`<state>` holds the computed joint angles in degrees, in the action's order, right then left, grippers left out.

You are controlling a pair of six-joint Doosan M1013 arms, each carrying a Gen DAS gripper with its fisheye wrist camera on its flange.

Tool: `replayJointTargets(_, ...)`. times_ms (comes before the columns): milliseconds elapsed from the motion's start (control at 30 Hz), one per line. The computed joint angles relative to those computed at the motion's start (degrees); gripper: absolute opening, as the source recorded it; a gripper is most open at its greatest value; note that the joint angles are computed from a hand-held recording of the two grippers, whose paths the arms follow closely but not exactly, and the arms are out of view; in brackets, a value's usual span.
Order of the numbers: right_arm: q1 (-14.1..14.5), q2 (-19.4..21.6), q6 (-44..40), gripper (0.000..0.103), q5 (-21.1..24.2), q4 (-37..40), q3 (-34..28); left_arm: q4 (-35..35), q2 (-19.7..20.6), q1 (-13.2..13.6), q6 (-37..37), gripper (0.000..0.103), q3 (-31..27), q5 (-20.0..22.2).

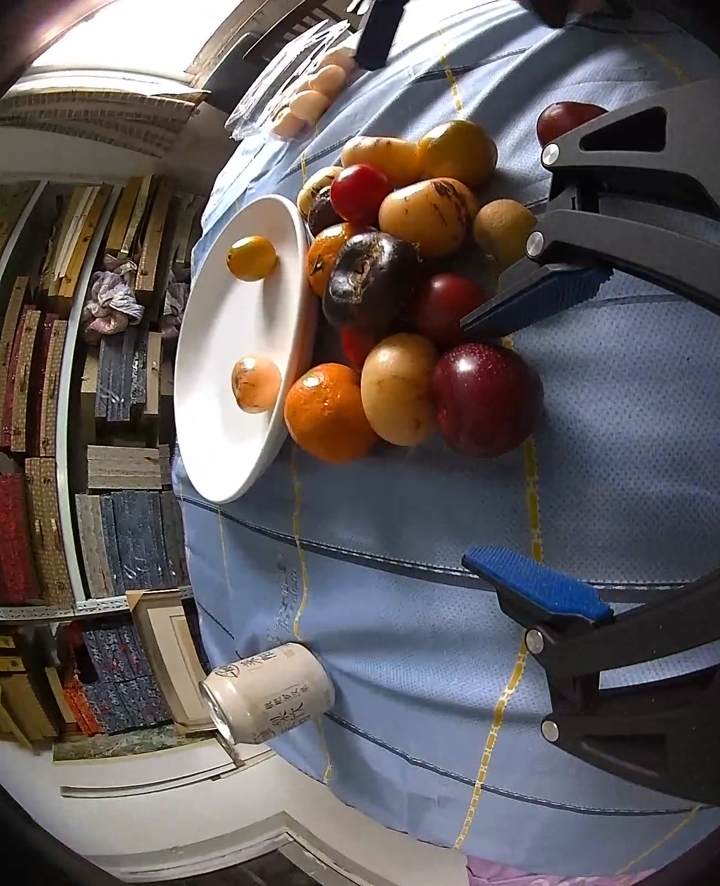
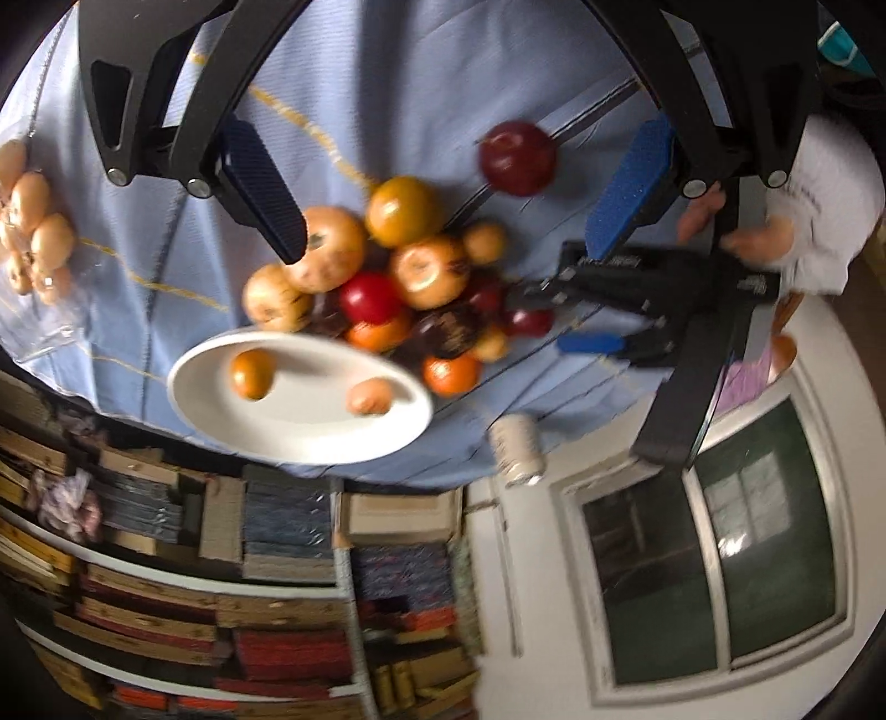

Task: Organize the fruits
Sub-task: 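Grasp a red plum with the right tool while the left tool grasps another plum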

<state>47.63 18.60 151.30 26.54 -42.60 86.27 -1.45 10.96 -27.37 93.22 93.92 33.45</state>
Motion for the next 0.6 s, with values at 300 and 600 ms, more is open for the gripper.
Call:
replayJointTargets(300,-0.51,2.15,-14.65,0.079,2.60,15.14,-2.55,2.63,0.08,-0.43,-2.66,0.084,-0.09,0.18)
replayJointTargets(600,-0.84,2.66,-16.38,0.078,3.64,17.64,-2.99,-7.38,-1.15,-0.90,10.13,0.082,1.31,-2.37)
